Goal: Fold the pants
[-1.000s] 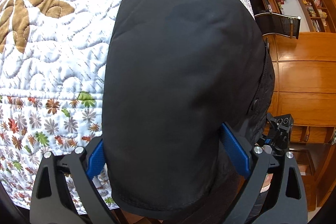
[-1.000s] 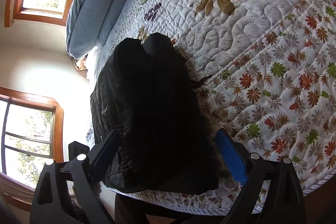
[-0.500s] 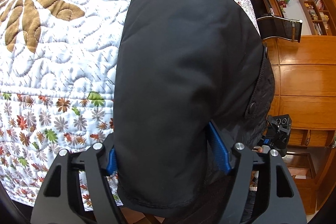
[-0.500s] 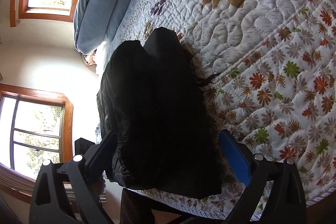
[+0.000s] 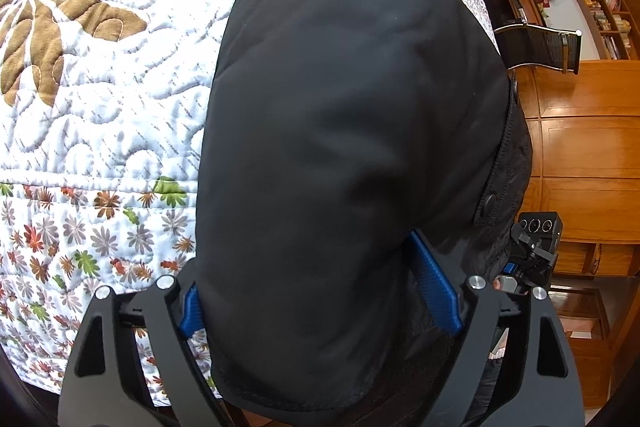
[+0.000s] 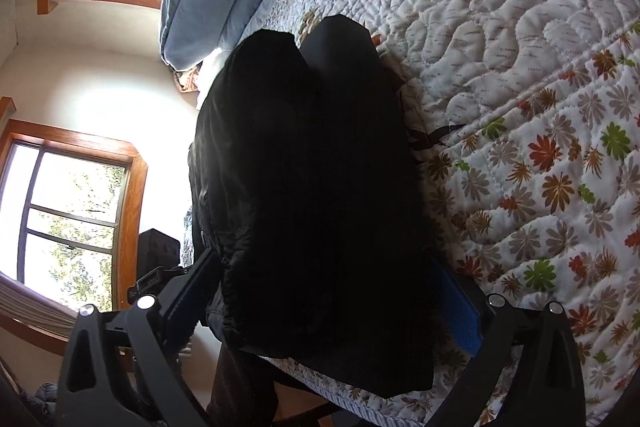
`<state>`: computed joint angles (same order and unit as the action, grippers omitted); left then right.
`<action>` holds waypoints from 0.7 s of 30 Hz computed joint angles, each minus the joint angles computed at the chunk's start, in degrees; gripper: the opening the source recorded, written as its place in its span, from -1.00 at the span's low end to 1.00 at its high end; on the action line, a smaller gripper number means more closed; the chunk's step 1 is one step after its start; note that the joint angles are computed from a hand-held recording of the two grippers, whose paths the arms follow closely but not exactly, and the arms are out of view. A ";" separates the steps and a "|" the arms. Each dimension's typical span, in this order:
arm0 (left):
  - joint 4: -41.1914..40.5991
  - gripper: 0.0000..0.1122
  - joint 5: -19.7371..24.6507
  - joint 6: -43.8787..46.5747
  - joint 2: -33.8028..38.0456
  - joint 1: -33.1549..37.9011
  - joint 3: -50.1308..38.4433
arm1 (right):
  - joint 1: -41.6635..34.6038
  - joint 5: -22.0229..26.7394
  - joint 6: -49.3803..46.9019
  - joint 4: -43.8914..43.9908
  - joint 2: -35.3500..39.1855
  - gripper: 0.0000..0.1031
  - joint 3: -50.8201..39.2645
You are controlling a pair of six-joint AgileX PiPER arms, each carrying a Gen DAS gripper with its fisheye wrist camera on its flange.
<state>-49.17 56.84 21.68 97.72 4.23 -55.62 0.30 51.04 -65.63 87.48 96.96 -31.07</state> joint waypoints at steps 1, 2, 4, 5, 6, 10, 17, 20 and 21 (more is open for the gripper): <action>-0.08 0.55 -0.06 -0.14 0.16 -0.20 -0.17 | 1.18 -0.89 0.08 0.34 -0.24 0.93 -0.29; -0.06 0.55 -0.29 -0.76 0.25 -0.80 -0.50 | 3.19 -2.40 0.50 0.94 -0.57 0.93 -0.65; -0.11 0.55 -0.57 -1.16 0.31 -1.31 -0.78 | 5.83 -5.53 1.05 1.07 -2.30 0.92 -0.37; -0.30 0.55 -0.60 -1.09 0.35 -1.33 -0.83 | 7.24 -7.28 1.49 1.11 -2.93 0.85 -0.53; -0.53 0.54 -0.64 -0.99 0.32 -1.29 -0.72 | 8.21 -8.66 2.13 0.82 -3.39 0.74 -0.71; -1.08 0.49 -0.92 0.85 0.25 -0.60 0.17 | 9.86 -10.56 1.69 2.36 -5.15 0.46 0.25; 0.04 0.41 -2.22 -0.32 -1.19 -1.27 0.96 | 12.01 -13.28 1.27 3.78 -8.29 0.08 1.07; 0.05 0.36 -2.76 -0.19 -2.31 -1.37 1.72 | 11.80 -12.60 0.44 4.85 -8.54 0.01 1.08; -0.16 0.34 -3.02 0.17 -2.50 -1.29 2.13 | 11.67 -12.51 0.35 4.81 -8.58 0.00 1.05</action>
